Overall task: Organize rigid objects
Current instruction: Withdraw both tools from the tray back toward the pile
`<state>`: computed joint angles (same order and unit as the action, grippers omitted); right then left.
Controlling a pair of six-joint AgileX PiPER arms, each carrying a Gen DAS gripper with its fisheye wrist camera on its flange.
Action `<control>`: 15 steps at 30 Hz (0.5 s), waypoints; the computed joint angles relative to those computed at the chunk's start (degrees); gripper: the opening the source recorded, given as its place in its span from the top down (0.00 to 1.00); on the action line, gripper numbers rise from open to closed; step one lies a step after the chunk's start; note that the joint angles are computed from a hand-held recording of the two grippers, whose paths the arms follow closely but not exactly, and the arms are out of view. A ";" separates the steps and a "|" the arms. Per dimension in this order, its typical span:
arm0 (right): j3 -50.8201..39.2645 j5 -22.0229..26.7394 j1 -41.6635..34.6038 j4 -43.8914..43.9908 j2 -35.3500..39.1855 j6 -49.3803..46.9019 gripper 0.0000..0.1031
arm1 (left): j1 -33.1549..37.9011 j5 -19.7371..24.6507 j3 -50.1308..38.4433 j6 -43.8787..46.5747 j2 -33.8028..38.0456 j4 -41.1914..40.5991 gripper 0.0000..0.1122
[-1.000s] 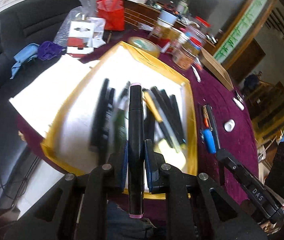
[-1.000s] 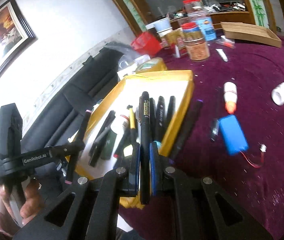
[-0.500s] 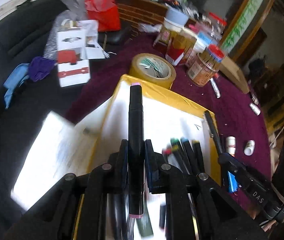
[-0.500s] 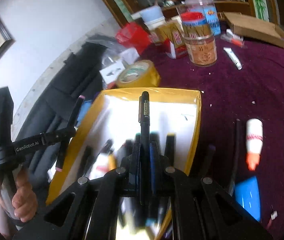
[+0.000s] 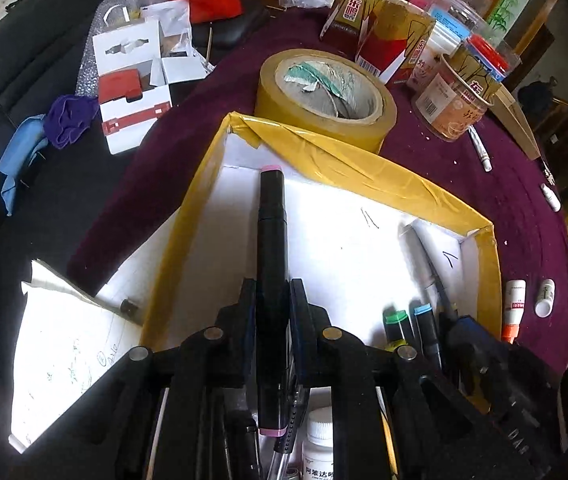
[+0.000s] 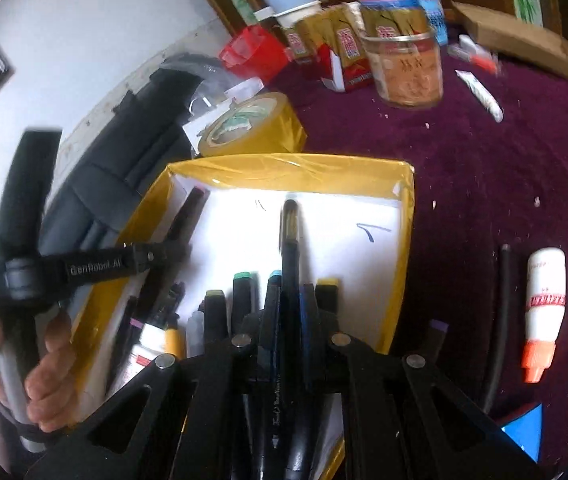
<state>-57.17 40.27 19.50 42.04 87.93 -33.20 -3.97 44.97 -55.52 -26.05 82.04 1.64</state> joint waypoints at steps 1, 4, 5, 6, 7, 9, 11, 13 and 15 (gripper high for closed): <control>0.20 -0.69 0.57 -0.80 -0.18 0.35 0.90 | -0.38 -0.14 0.05 -0.33 0.12 0.73 0.88; 0.28 0.18 0.05 1.06 -0.28 -2.11 0.80 | -0.85 1.06 -0.51 -0.49 0.00 0.70 0.82; 0.72 0.63 -0.74 3.18 -0.51 -4.07 0.78 | -1.10 1.41 -0.45 -1.00 -0.63 1.10 0.81; 1.34 0.91 -1.58 5.29 -1.01 -5.86 0.70 | -1.76 1.54 -0.18 -2.78 -1.58 2.47 0.77; 2.08 0.79 -2.25 6.96 -1.79 -7.35 0.64 | -2.95 1.89 0.34 -5.90 -3.06 4.70 0.71; 3.12 1.41 -3.66 10.82 -3.04 -11.42 0.63 | -6.48 3.21 1.72 -12.75 -7.11 9.39 0.67; 3.98 3.71 -5.68 14.65 -4.54 -15.19 0.63 | -12.57 5.59 3.26 -20.96 -12.12 14.92 0.66; 5.41 6.11 -8.06 17.62 -7.26 -18.36 0.63 | -20.03 8.78 4.21 -30.14 -15.51 20.94 0.56; 6.95 9.21 -11.60 19.14 -11.17 -20.26 0.63 | -30.33 13.96 4.19 -40.42 -17.63 27.56 0.52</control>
